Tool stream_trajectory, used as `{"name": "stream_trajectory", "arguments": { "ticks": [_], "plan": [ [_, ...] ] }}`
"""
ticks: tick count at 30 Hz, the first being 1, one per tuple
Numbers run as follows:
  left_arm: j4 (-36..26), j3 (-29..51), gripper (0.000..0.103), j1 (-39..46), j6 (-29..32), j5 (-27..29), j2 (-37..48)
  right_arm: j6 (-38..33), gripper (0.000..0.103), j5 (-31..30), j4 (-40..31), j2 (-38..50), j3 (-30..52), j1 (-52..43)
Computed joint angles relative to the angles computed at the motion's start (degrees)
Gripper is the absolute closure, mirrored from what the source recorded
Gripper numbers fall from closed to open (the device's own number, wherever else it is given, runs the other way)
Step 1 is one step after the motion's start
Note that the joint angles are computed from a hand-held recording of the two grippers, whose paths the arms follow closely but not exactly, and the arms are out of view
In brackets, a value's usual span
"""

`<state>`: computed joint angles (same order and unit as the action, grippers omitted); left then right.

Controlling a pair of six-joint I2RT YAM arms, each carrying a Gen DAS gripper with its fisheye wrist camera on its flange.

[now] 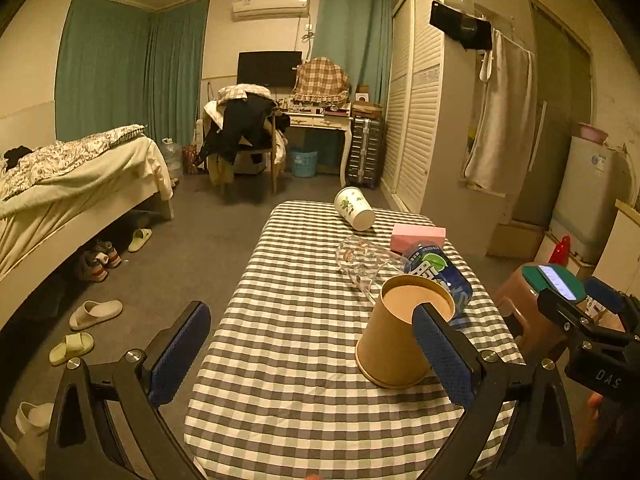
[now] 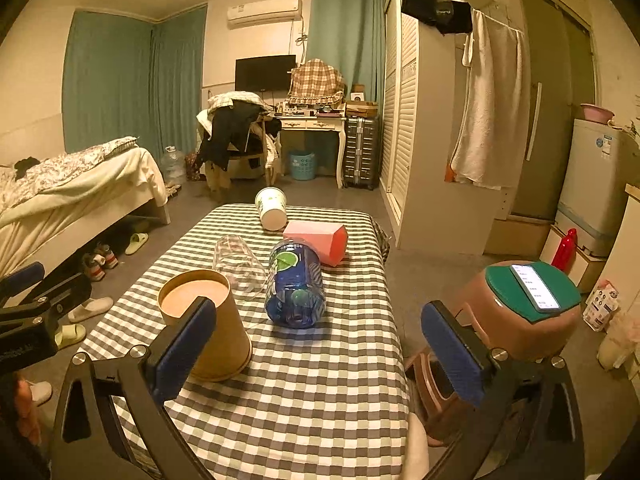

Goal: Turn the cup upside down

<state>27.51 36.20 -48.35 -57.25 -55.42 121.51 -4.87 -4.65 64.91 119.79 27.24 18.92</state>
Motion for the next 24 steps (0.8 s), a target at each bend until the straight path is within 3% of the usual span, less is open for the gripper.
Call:
{"name": "stream_trajectory", "arguments": {
  "ticks": [24],
  "plan": [
    [-3.1,1.1,0.000,-0.6,-1.2,-0.8,-0.1,0.0,0.000,1.0,0.0,0.5,0.0,0.6]
  ]
}}
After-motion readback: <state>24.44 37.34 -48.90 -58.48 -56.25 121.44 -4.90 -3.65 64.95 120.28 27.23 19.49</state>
